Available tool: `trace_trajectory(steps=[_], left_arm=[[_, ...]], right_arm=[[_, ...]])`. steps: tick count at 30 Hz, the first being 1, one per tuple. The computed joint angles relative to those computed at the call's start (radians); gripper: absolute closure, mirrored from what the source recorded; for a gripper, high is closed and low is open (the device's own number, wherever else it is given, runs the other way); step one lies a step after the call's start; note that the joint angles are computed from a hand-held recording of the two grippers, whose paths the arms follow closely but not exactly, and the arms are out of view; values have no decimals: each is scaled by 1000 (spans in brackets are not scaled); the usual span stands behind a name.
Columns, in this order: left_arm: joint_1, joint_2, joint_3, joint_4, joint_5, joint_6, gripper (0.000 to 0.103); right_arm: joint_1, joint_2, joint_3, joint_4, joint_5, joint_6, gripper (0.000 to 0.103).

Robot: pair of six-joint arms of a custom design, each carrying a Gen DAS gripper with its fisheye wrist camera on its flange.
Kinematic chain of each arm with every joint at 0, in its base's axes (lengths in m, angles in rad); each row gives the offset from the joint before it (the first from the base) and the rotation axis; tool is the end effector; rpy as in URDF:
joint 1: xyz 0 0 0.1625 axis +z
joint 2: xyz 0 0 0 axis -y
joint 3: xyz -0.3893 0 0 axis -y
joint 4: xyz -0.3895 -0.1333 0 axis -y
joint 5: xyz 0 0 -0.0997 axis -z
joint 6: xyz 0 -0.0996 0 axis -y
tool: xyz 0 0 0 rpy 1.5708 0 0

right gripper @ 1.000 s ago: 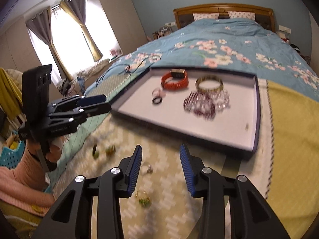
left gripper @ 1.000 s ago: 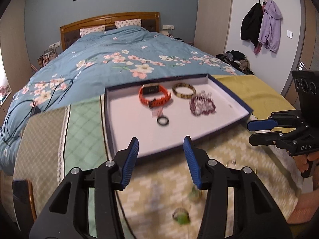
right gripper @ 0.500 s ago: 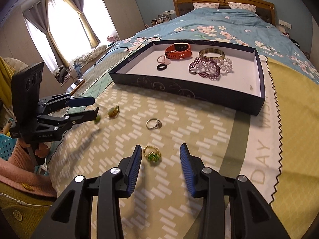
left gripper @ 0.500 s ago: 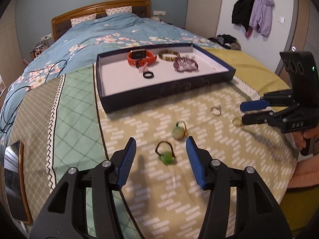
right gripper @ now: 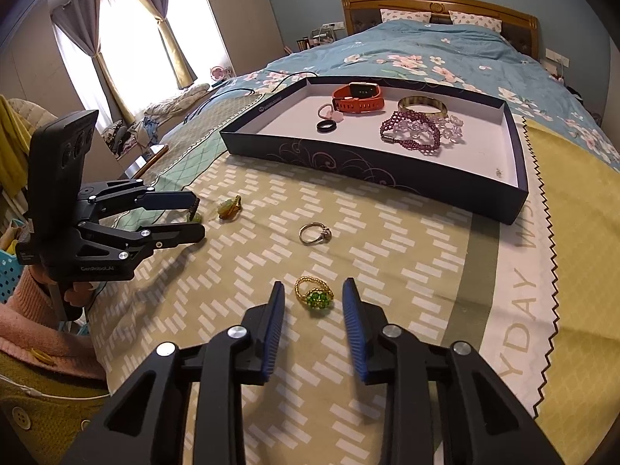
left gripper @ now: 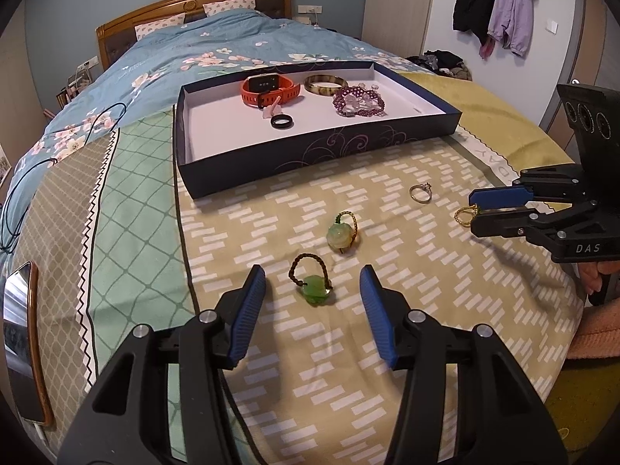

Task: Organize jewelry
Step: 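Grasp the green pendant ring with the left tool while the right tool grasps the gold green-stone ring, then lift and carry both held rings over the white box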

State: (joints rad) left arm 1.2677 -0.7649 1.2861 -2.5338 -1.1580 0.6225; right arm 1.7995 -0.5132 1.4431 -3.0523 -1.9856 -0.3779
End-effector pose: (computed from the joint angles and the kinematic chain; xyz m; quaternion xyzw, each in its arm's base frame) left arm -0.0578 -0.7654 0.1983 0.3862 0.8746 -0.1799 0.2315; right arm 0.2505 -0.6652 0.0160 0.2277 -0.9154 0.2510 0.2174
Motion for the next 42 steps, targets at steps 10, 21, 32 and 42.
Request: trace_trajectory(steps=[10, 21, 32, 42], left_arm=[[1, -2, -2, 4, 2, -24, 73], [-4, -18, 32, -21, 3, -39, 82], [-10, -37, 53, -46, -24, -50, 82], [-16, -40, 52, -90, -55, -67, 82]], right_arm=[[5, 12, -2, -38, -34, -9, 86], [-2, 6, 12, -60, -14, 7, 92], [-4, -8, 31, -97, 14, 18, 92], [2, -6, 18, -129, 38, 10, 92]])
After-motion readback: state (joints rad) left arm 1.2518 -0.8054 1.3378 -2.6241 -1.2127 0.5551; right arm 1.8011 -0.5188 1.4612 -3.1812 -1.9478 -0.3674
